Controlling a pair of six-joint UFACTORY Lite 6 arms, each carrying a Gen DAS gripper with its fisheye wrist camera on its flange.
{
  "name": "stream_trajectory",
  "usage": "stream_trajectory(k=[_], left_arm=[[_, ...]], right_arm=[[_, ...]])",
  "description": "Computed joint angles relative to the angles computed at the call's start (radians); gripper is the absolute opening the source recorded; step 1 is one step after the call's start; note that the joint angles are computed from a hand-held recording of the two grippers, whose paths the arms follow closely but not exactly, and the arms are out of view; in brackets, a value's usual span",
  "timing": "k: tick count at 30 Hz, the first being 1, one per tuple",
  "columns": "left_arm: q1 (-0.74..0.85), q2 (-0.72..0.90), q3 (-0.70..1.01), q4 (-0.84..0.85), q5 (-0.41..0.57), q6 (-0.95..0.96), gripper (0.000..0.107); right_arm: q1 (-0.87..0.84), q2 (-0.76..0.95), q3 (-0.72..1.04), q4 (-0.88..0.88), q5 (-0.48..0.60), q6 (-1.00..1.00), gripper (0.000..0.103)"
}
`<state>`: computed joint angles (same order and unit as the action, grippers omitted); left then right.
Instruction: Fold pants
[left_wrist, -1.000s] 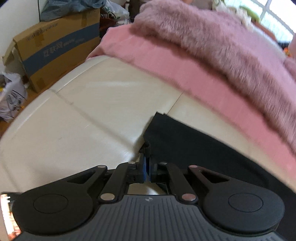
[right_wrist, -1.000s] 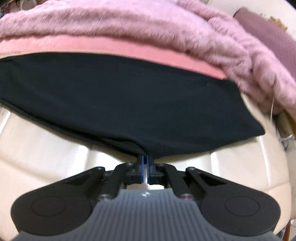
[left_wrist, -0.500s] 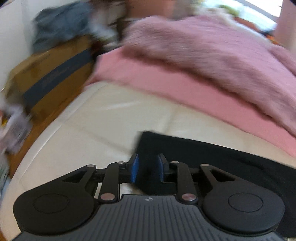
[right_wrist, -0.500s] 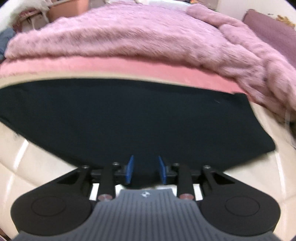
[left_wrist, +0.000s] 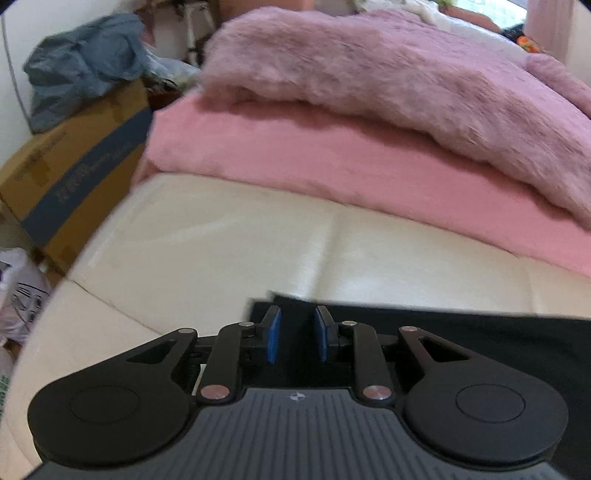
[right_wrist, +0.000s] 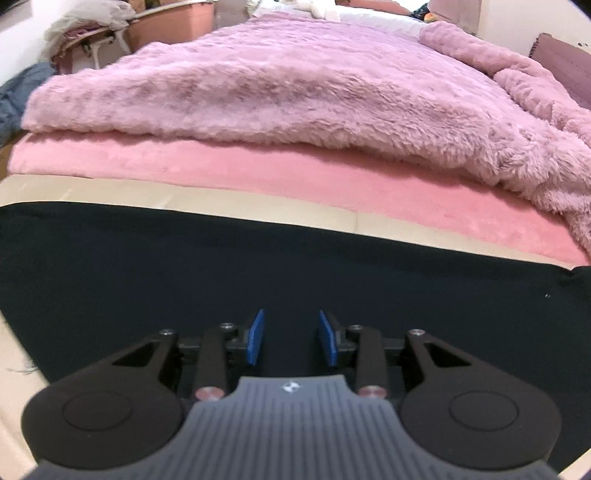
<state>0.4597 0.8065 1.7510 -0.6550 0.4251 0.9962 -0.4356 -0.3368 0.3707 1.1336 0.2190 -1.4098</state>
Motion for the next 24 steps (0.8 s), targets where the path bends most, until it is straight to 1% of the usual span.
stream_trajectory(k=[1, 2, 3, 4, 6, 8, 10, 11, 13, 15, 18, 21, 22, 24], left_arm=[[0.014, 0.013, 0.028, -0.031, 0.012, 0.018, 0.035], [0.032, 0.032, 0.067, -0.063, 0.033, 0.027, 0.049], [0.044, 0.048, 0.098, -0.078, 0.044, 0.018, 0.055], [0.056, 0.068, 0.134, -0.072, 0.060, -0.011, 0.058], [0.078, 0.131, 0.245, 0.008, 0.152, -0.124, 0.058], [0.101, 0.153, 0.279, -0.008, 0.221, -0.137, 0.058], [0.115, 0.146, 0.254, -0.047, 0.241, -0.113, 0.057], [0.119, 0.126, 0.213, -0.065, 0.227, -0.090, 0.057], [0.116, 0.132, 0.205, -0.060, 0.214, -0.091, 0.057], [0.110, 0.131, 0.194, -0.058, 0.203, -0.106, 0.057], [0.104, 0.118, 0.171, -0.062, 0.186, -0.104, 0.057], [0.090, 0.097, 0.137, -0.042, 0.149, -0.124, 0.058], [0.082, 0.089, 0.126, -0.029, 0.133, -0.134, 0.058], [0.063, 0.071, 0.100, 0.019, 0.100, -0.159, 0.058]], right_arm=[[-0.006, 0.038, 0.018, 0.051, -0.020, -0.058, 0.030], [-0.030, 0.056, 0.029, 0.126, -0.016, -0.144, 0.032], [-0.077, 0.055, 0.030, 0.193, 0.015, -0.234, 0.035], [-0.116, 0.062, 0.039, 0.228, 0.037, -0.294, 0.042], [-0.164, 0.092, 0.065, 0.270, 0.023, -0.384, 0.044], [-0.235, 0.119, 0.090, 0.323, 0.023, -0.492, 0.044], [-0.354, 0.151, 0.129, 0.382, 0.052, -0.613, 0.044], [-0.419, 0.183, 0.169, 0.368, 0.072, -0.624, 0.044], [-0.556, 0.276, 0.291, 0.257, 0.127, -0.552, 0.043], [-0.664, 0.397, 0.457, 0.155, 0.160, -0.480, 0.041], [-0.775, 0.619, 0.771, -0.003, 0.230, -0.326, 0.041], [-0.816, 0.849, 1.084, -0.204, 0.338, -0.090, 0.041], [-0.821, 0.921, 1.187, -0.253, 0.391, -0.064, 0.041], [-0.815, 1.014, 1.302, -0.265, 0.444, -0.095, 0.041]])
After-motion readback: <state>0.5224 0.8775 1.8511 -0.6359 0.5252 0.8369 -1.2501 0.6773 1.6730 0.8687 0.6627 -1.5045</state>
